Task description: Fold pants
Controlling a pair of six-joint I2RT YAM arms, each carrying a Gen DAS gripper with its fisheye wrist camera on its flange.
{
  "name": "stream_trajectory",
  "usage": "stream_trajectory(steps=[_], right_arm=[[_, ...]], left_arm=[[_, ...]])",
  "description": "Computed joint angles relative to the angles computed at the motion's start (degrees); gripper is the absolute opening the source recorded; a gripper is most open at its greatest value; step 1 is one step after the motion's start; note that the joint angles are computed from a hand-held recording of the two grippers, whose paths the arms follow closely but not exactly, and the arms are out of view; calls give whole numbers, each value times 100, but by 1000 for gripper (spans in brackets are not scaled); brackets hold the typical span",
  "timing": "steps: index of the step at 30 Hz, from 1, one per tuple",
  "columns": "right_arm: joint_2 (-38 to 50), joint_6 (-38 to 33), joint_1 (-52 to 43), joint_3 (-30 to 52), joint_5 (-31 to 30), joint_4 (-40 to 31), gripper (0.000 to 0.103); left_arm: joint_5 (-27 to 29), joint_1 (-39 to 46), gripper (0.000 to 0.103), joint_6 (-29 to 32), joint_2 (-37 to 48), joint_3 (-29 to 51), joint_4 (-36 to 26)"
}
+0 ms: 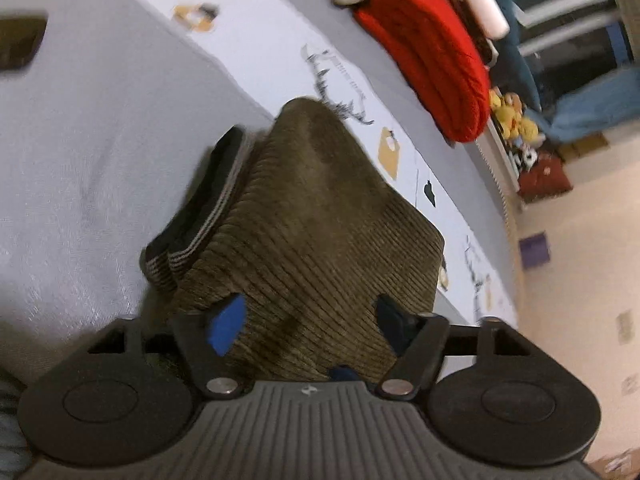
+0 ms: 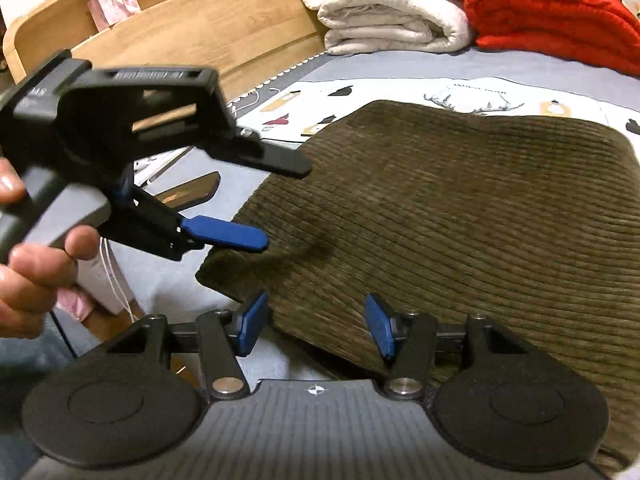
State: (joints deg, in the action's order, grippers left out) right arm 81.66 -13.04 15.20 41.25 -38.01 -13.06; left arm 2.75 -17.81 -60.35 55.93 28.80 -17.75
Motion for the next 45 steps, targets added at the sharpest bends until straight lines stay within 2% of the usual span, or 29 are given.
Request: stream_trajectory(steps=[2, 4, 6, 9, 11, 15, 19, 22, 24, 27, 29, 33, 38, 40, 43, 45], right_arm=[[-177, -214, -350, 31, -119, -360, 60], [-323, -478, -753, 46, -242, -664, 63], [-412, -702, -1113, 65, -319, -958, 63], [-444, -909, -1510, 111, -349, -1315, 64], [-618, -1081, -1773, 1, -410, -1460, 64], [-852, -1223, -1817, -91, -249, -1540, 64], [-980, -1089, -1593, -148, 60, -1351, 65], [-715, -979, -1398, 146, 279, -1227, 65], [-360, -841, -1287, 529, 386, -1107, 65], [515, -359, -990, 1529, 532, -1102, 67], [1257, 17, -728, 2421, 574, -1305, 67], [2650, 568, -206, 4081, 320, -1587, 68], [4021, 985, 286, 5564, 298, -1447, 71], [4651, 876, 451, 6417, 169, -1864, 76], [5452, 513, 662, 7703, 218, -2877, 82], [5756, 235, 807, 8201, 472, -3298, 79]], left_arm=[[-780, -613, 96, -56, -80, 380, -520], [-1318, -1125, 102, -122, -188, 605, -754], [-2157, -1787, 103, -192, -209, 808, -949], [-3084, -2464, 103, -323, -27, 1135, -1364], [-3453, -2707, 103, -445, 149, 1301, -1592], [-3684, -2813, 103, -525, 265, 1240, -1670], [-3498, -2485, 103, -414, 37, 959, -1604], [-3441, -2073, 103, 77, -96, 786, -1638], [-3104, -1699, 103, 339, -401, 476, -1474], [-2410, -1031, 103, 587, -971, -114, -1167], [-1671, -456, 102, 791, -1391, -401, -1017], [-658, 260, 102, 1236, -1713, -684, -786], [-113, 472, 102, 1422, -1003, -602, -532], [201, 582, 102, 1438, -638, -586, -359], [738, 849, 102, 1446, -250, -625, -79], [837, 897, 91, 1460, -60, -624, 34]])
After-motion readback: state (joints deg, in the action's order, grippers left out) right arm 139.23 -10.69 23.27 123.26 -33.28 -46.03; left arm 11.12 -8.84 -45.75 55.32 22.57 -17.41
